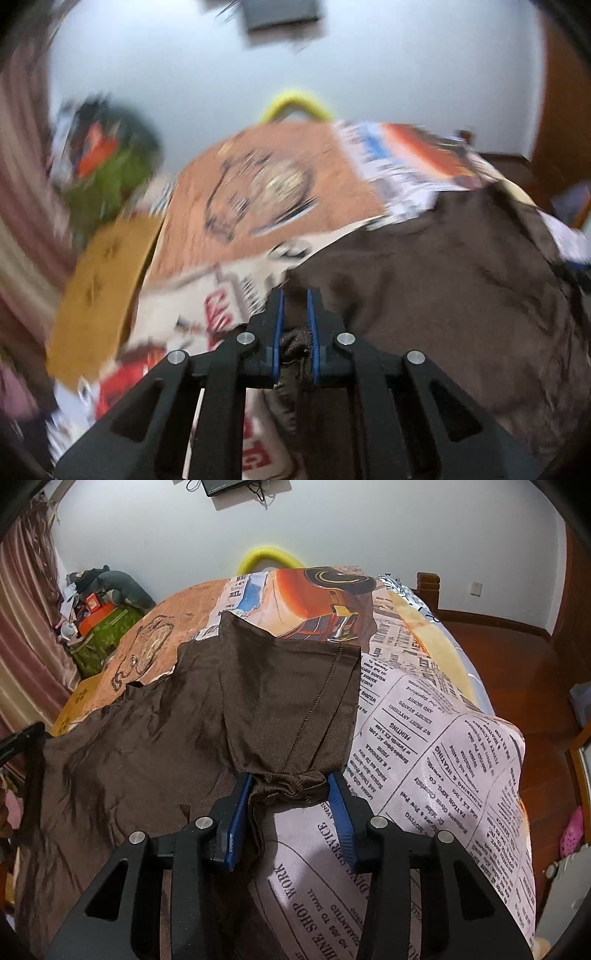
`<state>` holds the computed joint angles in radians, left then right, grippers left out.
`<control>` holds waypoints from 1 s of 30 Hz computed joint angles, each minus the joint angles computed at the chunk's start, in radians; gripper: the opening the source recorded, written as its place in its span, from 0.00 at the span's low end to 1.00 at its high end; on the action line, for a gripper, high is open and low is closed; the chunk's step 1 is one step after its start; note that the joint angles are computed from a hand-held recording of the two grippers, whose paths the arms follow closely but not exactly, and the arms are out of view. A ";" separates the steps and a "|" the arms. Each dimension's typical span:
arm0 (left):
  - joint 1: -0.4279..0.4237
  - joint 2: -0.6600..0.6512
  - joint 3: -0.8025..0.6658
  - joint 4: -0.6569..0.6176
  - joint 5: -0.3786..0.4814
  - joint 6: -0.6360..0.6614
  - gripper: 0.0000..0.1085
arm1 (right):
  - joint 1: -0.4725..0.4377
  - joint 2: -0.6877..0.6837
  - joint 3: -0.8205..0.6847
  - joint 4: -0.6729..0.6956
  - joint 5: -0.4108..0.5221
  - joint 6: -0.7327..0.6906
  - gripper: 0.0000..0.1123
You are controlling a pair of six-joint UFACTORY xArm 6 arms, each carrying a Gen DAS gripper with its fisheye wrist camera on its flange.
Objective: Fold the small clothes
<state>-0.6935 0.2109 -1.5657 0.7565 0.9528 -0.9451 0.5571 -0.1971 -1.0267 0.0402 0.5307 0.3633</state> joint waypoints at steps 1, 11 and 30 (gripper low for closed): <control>-0.019 0.021 -0.029 0.015 -0.001 0.036 0.11 | -0.003 -0.002 -0.001 0.019 0.003 -0.012 0.34; -0.025 0.150 -0.126 -0.332 -0.012 0.254 0.17 | 0.000 -0.068 0.022 0.022 0.035 -0.029 0.34; 0.205 -0.076 0.174 -0.556 -0.127 0.140 0.56 | 0.020 -0.064 0.015 -0.031 0.004 0.013 0.34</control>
